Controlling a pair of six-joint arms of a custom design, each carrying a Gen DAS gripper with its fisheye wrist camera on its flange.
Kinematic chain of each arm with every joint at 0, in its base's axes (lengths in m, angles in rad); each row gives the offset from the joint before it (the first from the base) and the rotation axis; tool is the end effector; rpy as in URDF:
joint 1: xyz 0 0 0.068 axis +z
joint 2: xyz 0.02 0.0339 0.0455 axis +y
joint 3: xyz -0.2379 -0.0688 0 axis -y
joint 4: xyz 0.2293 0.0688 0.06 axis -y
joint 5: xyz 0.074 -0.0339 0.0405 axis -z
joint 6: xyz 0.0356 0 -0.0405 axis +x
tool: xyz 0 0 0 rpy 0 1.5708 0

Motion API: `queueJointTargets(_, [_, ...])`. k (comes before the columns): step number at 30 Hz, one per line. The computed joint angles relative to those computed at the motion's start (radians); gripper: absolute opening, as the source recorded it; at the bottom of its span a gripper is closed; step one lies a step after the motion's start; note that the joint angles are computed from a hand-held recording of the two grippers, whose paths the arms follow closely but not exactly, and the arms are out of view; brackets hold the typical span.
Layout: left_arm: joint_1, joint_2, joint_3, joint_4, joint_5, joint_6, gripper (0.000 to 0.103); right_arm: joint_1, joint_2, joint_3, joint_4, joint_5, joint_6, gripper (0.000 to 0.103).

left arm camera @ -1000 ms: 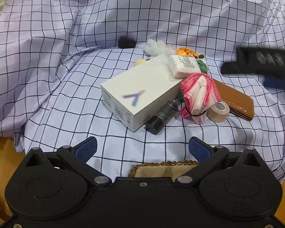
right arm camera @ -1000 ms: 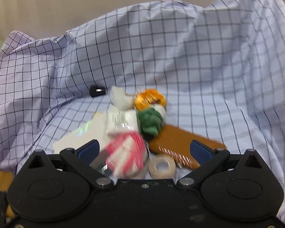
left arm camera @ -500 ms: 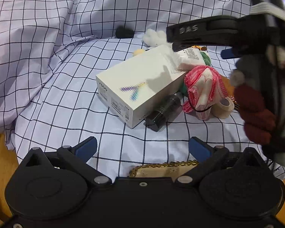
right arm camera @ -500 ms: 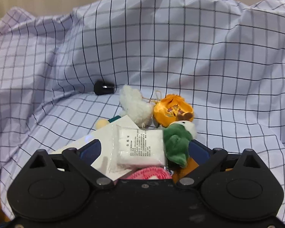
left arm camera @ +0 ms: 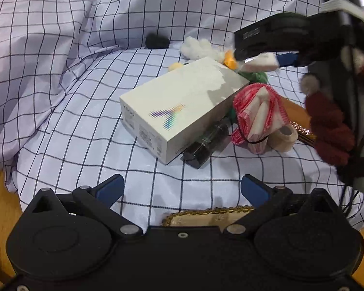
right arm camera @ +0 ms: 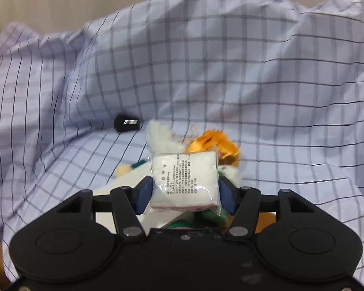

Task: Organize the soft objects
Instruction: 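Lift the white sachet with the right tool while the left tool grasps the tape roll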

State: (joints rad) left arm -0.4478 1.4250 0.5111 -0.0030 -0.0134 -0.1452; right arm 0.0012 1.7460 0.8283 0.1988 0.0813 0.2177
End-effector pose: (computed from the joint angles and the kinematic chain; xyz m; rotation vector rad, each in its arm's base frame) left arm 0.2162 -0.1033 0.1169 0.3716 2.4749 -0.2319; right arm 0.3308 -0.0025 0.1300 0.2890 2.2686 0.0209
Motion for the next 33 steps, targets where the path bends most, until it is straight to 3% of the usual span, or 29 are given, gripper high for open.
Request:
queueJointTargets(6, [-0.042,0.002,0.032,-0.008,-0.013,-0.011,0.099,-0.116,-0.208,-0.154,-0.016,-0.044,0.02,0.058])
queueJointTargets(14, [-0.147,0.043,0.1,-0.025,-0.044,-0.02,0.099,-0.242,-0.424,-0.382,-0.03,-0.018,-0.009,0.058])
queueJointTargets(21, [-0.228,0.121,0.138,0.0,-0.064,-0.033,0.099,-0.378,-0.6,-0.531,-0.097,-0.108,-0.021,0.058])
queueJointTargets(23, [-0.229,0.149,0.143,0.008,-0.079,-0.044,0.094,-0.387,-0.65,-0.564,-0.121,-0.109,-0.026,0.058])
queueJointTargets(24, [-0.221,0.156,0.141,0.014,-0.082,-0.06,0.09,-0.391,-0.663,-0.577,-0.123,-0.111,-0.028,0.058])
queueJointTargets(33, [-0.11,0.201,0.162,-0.01,-0.07,-0.374,0.089,-0.394,-0.674,-0.619,-0.101,-0.132,-0.01,0.059])
